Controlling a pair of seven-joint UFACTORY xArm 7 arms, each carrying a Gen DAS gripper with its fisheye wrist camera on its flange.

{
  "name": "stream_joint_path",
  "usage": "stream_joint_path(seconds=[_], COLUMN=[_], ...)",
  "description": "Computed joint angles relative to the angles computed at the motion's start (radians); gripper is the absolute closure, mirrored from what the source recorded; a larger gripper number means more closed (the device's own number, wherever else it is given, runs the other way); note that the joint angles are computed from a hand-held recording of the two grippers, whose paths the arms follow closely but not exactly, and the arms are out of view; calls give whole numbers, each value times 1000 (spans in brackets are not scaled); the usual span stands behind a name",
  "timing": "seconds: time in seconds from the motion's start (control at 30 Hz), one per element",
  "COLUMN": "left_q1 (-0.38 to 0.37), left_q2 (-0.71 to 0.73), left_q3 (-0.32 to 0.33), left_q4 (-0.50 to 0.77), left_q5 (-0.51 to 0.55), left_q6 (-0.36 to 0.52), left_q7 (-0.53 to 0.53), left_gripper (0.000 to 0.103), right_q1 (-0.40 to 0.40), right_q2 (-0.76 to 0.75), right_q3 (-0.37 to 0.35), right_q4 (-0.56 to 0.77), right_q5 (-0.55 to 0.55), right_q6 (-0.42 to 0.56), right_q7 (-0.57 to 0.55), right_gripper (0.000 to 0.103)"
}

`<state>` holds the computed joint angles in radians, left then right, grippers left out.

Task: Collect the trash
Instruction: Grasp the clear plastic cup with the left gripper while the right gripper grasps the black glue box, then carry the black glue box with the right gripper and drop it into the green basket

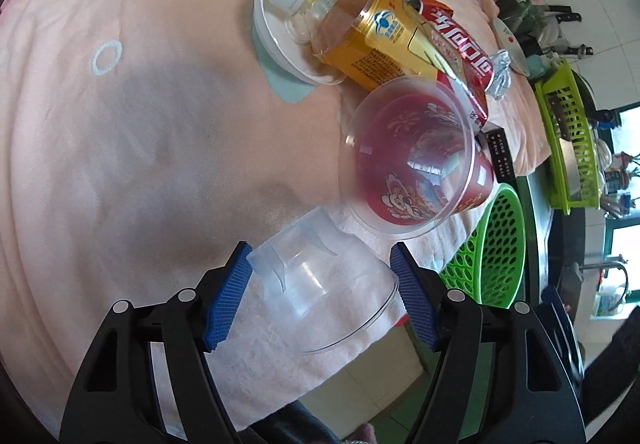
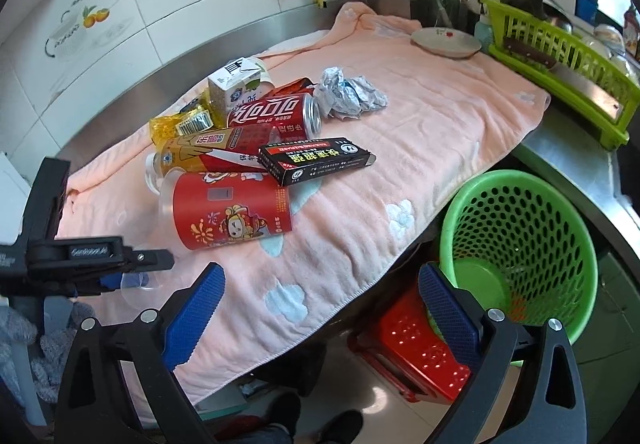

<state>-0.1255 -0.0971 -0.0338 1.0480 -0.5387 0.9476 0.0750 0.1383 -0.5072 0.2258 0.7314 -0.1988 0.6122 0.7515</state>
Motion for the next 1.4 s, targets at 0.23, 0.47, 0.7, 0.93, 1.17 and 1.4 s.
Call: stream_joint_path(seconds=[0.23,0.47,0.7,0.93,1.17,1.4], left_q1=[12,29,49,71,93,93], left_q2=[-32,-40,-30,-6,13,19], left_q3=[17,40,53,62,63,50], left_q4=[-8,3,31,72,102,120], left_q5=[15,3,-20,-43,-78,-87], left_q6=[-10,-9,-2,17,44,49], left_q7=[59,148,260,348,411,444], left_gripper=[34,34,34,34,34,34], right_q1=[16,-1,-7,-7,-12,-9], right_q2=[143,324,480,580,603,496], right_q3=[-84,-116,-137,-162,-169,-168], right_q4=[108,299,463,551,536,438], right_q5=[116,201,199,229,303,228], right_q6=[-34,-10,77,178,142,83], right_q7=[-53,20,144,225,234,228], right_gripper=[18,21,29,35,52,57])
